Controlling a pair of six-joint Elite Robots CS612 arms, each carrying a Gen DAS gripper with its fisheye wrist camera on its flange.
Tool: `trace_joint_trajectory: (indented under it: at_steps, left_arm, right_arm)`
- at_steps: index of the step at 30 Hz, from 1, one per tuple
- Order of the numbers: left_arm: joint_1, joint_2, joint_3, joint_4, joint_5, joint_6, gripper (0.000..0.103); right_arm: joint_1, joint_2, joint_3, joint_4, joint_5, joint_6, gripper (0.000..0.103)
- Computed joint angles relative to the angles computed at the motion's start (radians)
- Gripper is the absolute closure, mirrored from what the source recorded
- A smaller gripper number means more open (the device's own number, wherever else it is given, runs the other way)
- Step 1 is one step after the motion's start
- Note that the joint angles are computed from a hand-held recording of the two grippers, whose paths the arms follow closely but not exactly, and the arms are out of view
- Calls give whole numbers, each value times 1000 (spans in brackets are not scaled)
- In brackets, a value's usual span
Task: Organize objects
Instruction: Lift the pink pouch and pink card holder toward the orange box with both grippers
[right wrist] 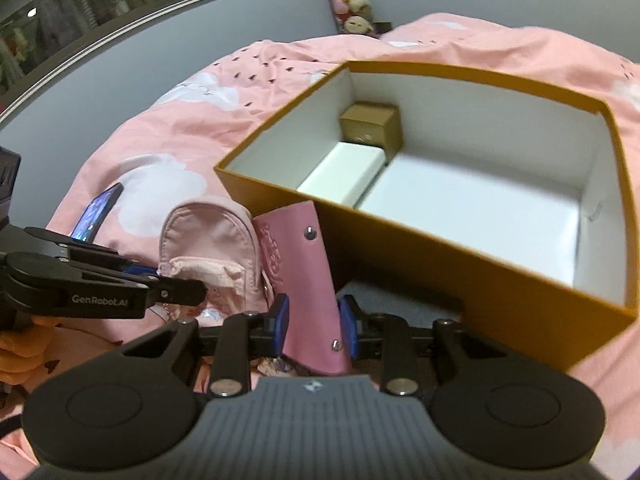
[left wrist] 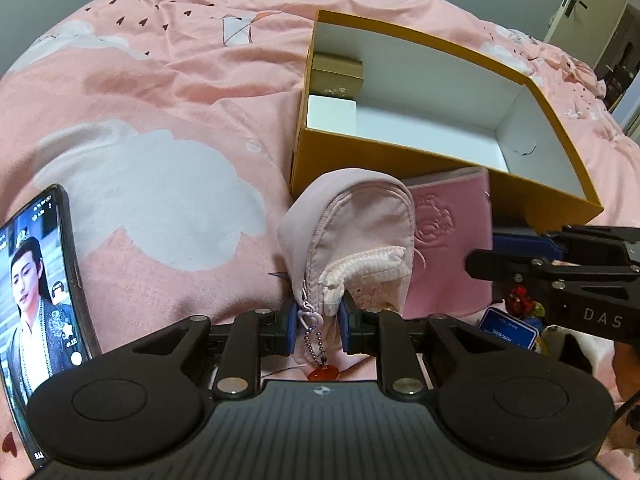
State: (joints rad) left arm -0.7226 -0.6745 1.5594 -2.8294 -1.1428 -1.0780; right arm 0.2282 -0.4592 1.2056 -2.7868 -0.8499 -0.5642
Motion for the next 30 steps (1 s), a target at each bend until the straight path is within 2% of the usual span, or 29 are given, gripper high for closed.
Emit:
trace_joint_trajectory:
  at_steps: [2, 4, 5, 8, 13, 18, 26, 30]
  left_arm:
    - [0, 0, 0, 1, 1, 0, 80]
    - [0, 0, 0, 2, 2, 3, 80]
    - [0, 0, 0, 2, 3, 1, 80]
    - [-1, -1, 1, -1, 4, 0, 80]
    - [-5, 1, 3, -11, 17, 7, 80]
    - [-14, -6, 15, -46, 26, 32, 81]
    - [-36, -22, 28, -188, 70, 125, 81]
    - [-35, -25, 19, -267, 99, 173, 81]
  right_arm:
    - [7, 0, -3, -14, -4, -29, 71]
    - [23, -1, 0, -57, -50, -82, 71]
    - [29, -1, -2, -72, -73, -94, 77]
    - [38, -2, -21, -9, -97, -102, 82]
    - [34, -20, 6, 3, -100, -114, 84]
    - [26, -51, 62, -64, -107, -98, 85]
    - [-2, -95, 126, -253, -69, 0, 85]
    - [-14, -104, 128, -356, -44, 65, 85]
